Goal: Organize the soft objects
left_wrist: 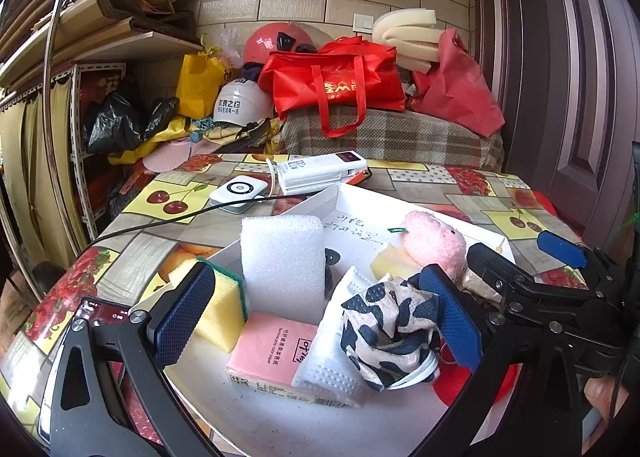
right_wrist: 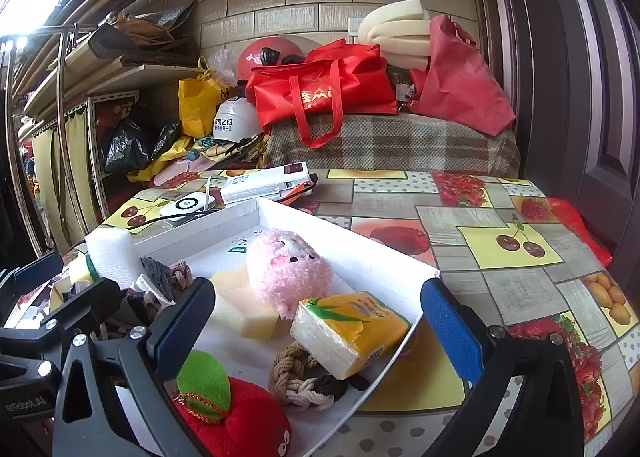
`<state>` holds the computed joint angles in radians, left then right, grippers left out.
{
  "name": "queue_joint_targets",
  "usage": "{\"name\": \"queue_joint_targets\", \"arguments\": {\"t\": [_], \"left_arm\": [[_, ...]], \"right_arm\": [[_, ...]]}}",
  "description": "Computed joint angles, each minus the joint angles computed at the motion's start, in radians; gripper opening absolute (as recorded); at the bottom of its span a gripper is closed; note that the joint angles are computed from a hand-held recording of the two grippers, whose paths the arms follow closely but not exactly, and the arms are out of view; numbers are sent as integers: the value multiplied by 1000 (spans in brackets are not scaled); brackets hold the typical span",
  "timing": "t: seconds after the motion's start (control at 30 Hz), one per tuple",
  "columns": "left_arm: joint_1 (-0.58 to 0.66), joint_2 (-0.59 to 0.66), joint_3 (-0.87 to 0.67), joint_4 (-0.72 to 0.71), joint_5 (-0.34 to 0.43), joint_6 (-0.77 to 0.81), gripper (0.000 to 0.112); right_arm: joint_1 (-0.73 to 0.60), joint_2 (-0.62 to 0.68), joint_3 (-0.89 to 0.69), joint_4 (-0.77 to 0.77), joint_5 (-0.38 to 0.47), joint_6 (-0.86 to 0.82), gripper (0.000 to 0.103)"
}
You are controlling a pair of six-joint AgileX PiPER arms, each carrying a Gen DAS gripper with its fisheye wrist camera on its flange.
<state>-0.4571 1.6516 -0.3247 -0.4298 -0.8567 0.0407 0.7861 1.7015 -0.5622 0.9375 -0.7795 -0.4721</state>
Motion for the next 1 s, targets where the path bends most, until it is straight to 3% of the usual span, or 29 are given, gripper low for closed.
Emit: {"name": "queue_joint_targets", "arguments": {"t": [0.3,0.43,0.57,0.7,0.83,1.0], "left_arm": [[-26,-16,16,-44,-30,17,103],[-69,-13,48,-90,-112,29,103],[-160,-5,94,-179,-231,52,103],[-215,-23,111,-225,-228,71,103],[-282,-44,109,-306,-190,108,103],[-448,-26,121,-469,-271,158,103]], "right_arm": [[23,-9,27,-11,-51,31,103],[31,-19,70,-54,-111,107,103],[14,-41,98,-94,-106,152,103],[18,-72,139,-104,-114,172,103],[83,-116,224,-84,-195,178,103],[113,-197,319,-61,-216,208,103]]}}
